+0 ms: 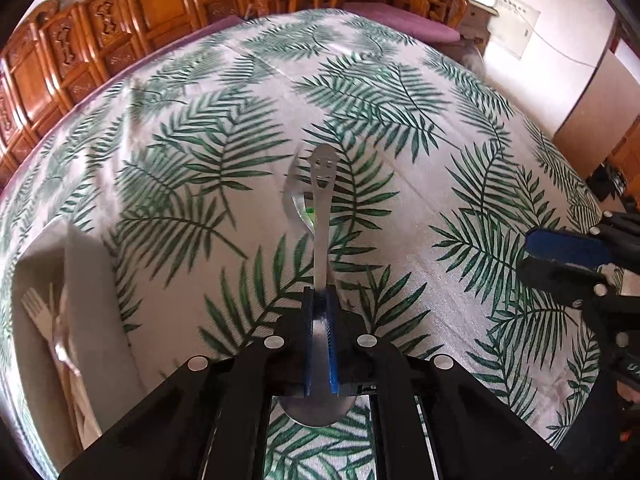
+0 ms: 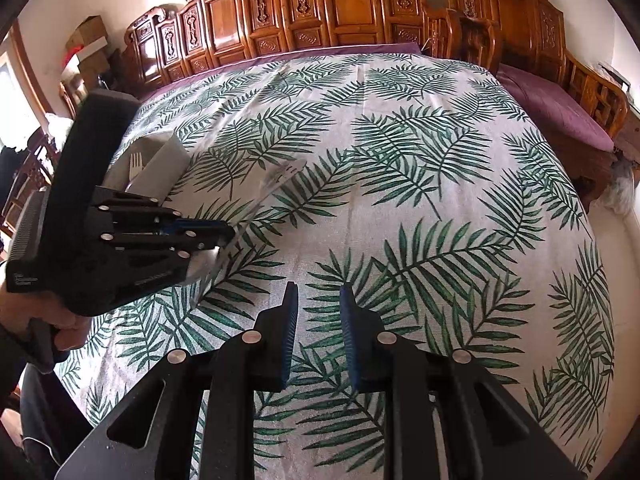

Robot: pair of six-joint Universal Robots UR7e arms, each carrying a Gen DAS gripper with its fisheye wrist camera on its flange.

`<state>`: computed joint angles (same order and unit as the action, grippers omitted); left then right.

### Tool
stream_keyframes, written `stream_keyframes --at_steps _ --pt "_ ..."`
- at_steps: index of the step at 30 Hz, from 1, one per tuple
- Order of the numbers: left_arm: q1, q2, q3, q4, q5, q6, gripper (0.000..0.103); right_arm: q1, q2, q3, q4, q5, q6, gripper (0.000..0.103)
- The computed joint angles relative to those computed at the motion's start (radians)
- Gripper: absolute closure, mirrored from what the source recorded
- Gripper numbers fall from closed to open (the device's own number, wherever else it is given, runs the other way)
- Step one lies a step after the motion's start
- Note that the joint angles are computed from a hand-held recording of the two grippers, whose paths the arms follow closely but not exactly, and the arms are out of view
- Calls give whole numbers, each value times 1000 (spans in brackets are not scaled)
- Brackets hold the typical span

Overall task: Organize utensils
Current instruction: 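Lift the metal spoon with left tool while right tool grasps a metal fork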

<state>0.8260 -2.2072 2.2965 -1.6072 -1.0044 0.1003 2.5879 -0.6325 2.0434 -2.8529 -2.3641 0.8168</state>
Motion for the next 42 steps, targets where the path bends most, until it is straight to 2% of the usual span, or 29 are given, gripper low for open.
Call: stream_keyframes --at_steps 18,24,34,37,42 --pt "20 -97 -133 19 -49 -27 98 -75 159 -211 -54 24 -177 80" --pt "32 -123 -176 36 -67 -28 98 -102 194 -263 -25 31 -174 80" --pt "43 -144 -217 57 -68 -21 98 -117 228 -336 155 -6 -117 80" --pt "41 -151 -228 66 -54 -25 98 -105 237 -354 216 -38 -91 88" --pt "11 -177 -251 118 -25 -65 98 -94 231 -356 268 -38 -54 98"
